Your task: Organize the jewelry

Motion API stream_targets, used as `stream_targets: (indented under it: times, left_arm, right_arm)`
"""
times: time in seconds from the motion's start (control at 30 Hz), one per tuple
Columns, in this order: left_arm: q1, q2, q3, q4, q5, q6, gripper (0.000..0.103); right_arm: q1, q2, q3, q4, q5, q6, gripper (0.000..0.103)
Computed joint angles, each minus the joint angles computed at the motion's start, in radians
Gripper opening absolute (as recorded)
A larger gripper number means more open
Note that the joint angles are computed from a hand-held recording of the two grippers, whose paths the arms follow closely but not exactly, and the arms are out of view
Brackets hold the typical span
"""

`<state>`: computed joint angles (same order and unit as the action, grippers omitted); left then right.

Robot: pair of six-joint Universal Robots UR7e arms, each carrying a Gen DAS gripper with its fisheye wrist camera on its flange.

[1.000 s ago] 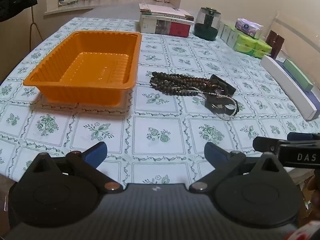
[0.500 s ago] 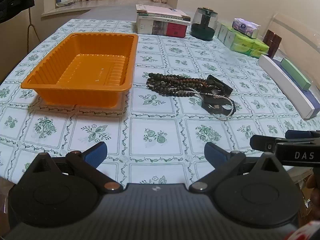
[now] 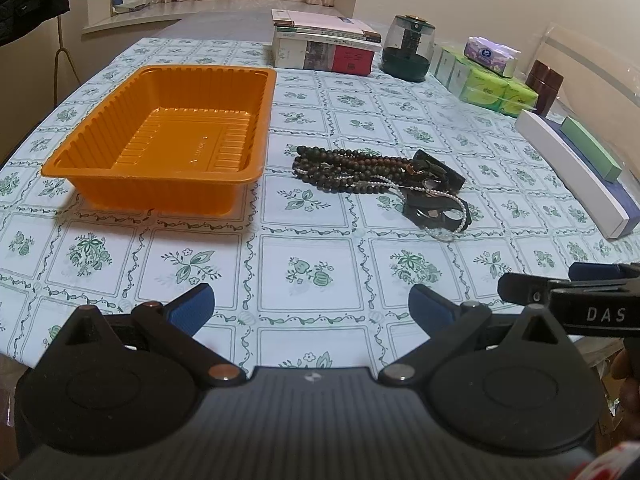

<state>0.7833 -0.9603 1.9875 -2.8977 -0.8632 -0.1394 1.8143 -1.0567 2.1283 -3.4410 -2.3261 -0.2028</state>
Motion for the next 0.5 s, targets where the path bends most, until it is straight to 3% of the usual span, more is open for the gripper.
stream_targets:
  times: [0.5]
  left_arm:
    - [0.0, -0.003, 0.006, -0.005, -0.001, -0.007, 0.102]
  right_arm:
    - [-0.001, 0.001, 0.005, -0.006, -0.001, 0.0, 0.103]
